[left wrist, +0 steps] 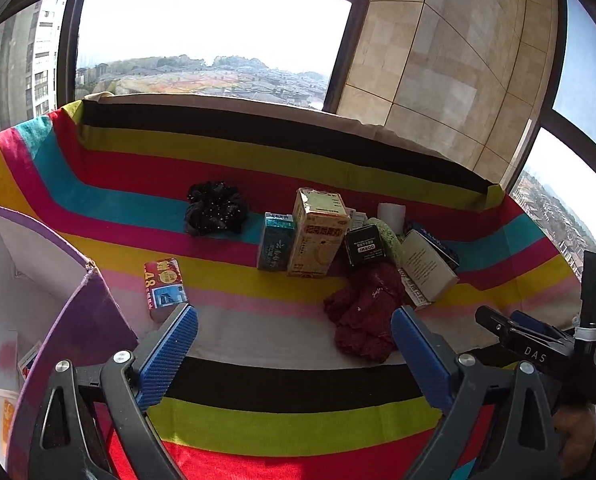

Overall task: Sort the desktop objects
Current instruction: 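Grasp the beige ointment box with right tool while left tool grasps the yellow pill box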

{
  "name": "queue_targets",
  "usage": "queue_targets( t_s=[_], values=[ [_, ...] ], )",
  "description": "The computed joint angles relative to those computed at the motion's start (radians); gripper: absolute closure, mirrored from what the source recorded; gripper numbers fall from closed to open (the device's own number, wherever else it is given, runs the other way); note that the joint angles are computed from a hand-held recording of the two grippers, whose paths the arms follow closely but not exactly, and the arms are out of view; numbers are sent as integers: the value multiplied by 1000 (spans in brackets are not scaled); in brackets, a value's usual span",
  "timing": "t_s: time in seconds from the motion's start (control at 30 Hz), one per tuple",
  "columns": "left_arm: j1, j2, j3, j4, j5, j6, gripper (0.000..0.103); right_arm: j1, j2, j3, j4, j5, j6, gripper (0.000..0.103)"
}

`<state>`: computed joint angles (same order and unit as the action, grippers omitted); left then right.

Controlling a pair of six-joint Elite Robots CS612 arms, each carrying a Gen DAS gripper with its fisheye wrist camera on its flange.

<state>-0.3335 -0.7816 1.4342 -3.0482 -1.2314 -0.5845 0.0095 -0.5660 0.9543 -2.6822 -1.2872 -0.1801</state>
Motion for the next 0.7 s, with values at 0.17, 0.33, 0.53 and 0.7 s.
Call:
queue_targets(
  t_s=[0.17, 0.33, 0.53, 0.7],
  values=[
    [8, 65, -126, 65, -24, 57, 14, 0, 60, -118, 70, -3, -16, 11],
    [14, 134, -258, 154, -18, 84, 15, 4, 118, -229, 132, -14, -18, 11],
    [20, 195, -376, 258, 18, 75, 15, 7, 194, -371, 242, 11, -43, 11],
    [28, 232, -449, 339, 34, 62, 20, 11, 250, -473, 310, 17, -58, 11]
  ],
)
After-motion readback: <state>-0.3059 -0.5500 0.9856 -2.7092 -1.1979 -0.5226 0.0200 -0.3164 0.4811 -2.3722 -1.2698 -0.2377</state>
